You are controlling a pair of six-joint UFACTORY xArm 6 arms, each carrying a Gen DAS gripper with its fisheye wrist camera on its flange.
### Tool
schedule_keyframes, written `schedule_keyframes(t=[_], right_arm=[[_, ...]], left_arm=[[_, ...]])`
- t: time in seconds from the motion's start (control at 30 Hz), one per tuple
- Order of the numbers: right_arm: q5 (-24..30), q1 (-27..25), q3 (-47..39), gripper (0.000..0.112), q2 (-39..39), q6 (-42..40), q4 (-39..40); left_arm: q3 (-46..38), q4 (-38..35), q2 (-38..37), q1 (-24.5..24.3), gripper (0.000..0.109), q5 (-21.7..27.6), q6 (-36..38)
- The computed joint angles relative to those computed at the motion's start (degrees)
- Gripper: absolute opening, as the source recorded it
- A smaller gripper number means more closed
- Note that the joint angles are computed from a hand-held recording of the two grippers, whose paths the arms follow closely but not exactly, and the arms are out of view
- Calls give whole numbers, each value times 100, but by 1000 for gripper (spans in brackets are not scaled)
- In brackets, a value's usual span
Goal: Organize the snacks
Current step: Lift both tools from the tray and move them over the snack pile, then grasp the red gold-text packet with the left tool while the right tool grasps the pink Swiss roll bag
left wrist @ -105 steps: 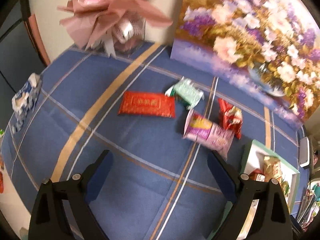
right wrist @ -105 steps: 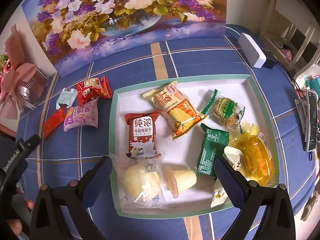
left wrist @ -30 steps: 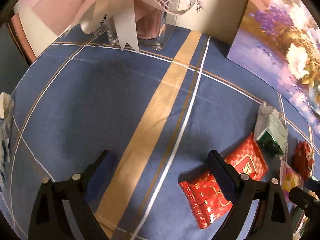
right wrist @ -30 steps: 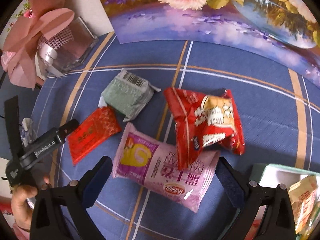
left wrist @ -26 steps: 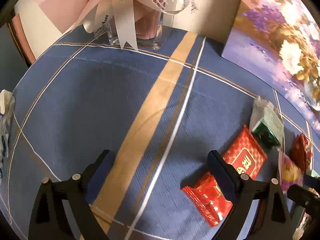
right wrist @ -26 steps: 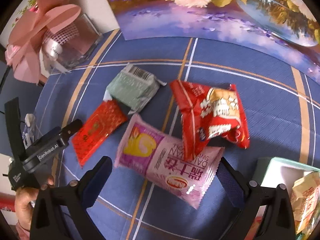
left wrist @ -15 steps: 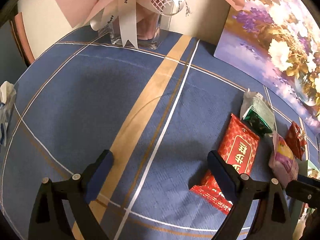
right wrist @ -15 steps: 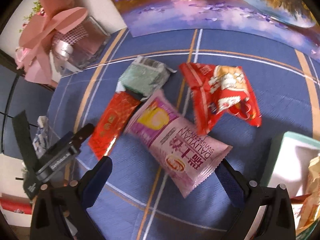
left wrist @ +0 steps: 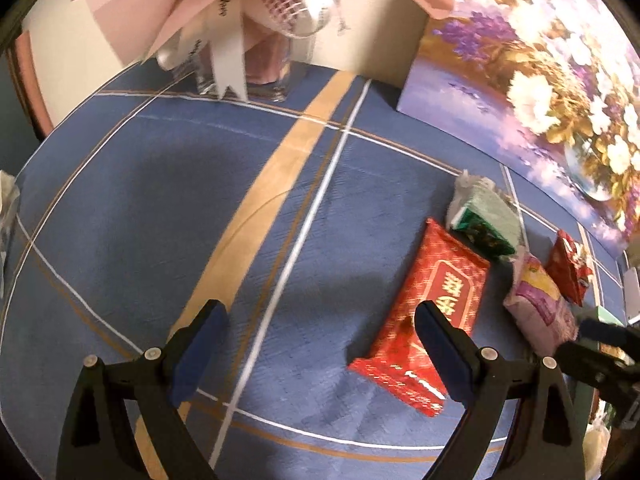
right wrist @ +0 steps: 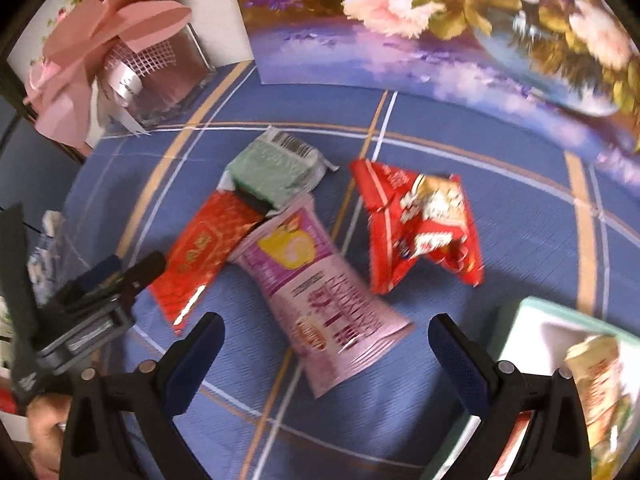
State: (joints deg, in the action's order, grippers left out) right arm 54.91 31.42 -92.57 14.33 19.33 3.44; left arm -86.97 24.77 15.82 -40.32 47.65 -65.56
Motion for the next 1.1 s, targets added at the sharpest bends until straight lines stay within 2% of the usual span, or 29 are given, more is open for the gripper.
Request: schedule_keyframes(t=[0.1,0.23,0.4,0.5,0.7,0.77,0.83,0.87,0.93,1.03,1.1], right_arm=[[166,63,-307,103,218,38,-435],[306,33,-474,103,370,-47,-625],[406,-35,-498,102,433,-162,-557],[387,-68,-505,101,496,-214,-386],[271,-80,-427,100,484,-245,-315],[216,-86,-350,95,433,-323,-228],[174,-50,-304,81,402,-322,-324],[123,-40,-268,78,379,-273,-347],[2,-27,-202,61,349,-211,-365],[-127,-43,-51,49,245,-134,-365],[-249,-75,84,46,148,-107,-291]], left_arm=[[-234,-107,138,-19,95,42,216],[-594,-358,380,-32,95,61,593],[-1338,-636,897,-46,95,339,1060],[-1878,-673,1257,-68,95,742,1305],[-2136,-771,1475,-50,95,851,1537],[-2086,-816,1451,-43,95,782,1586],[-2015,-748,1420,-65,95,745,1653],[-1975,-691,1403,-78,95,720,1632],[-1888,-629,1361,-81,93,629,1575],[-1554,-516,1150,-92,81,383,1426],[-1301,-472,978,-80,64,188,1331]])
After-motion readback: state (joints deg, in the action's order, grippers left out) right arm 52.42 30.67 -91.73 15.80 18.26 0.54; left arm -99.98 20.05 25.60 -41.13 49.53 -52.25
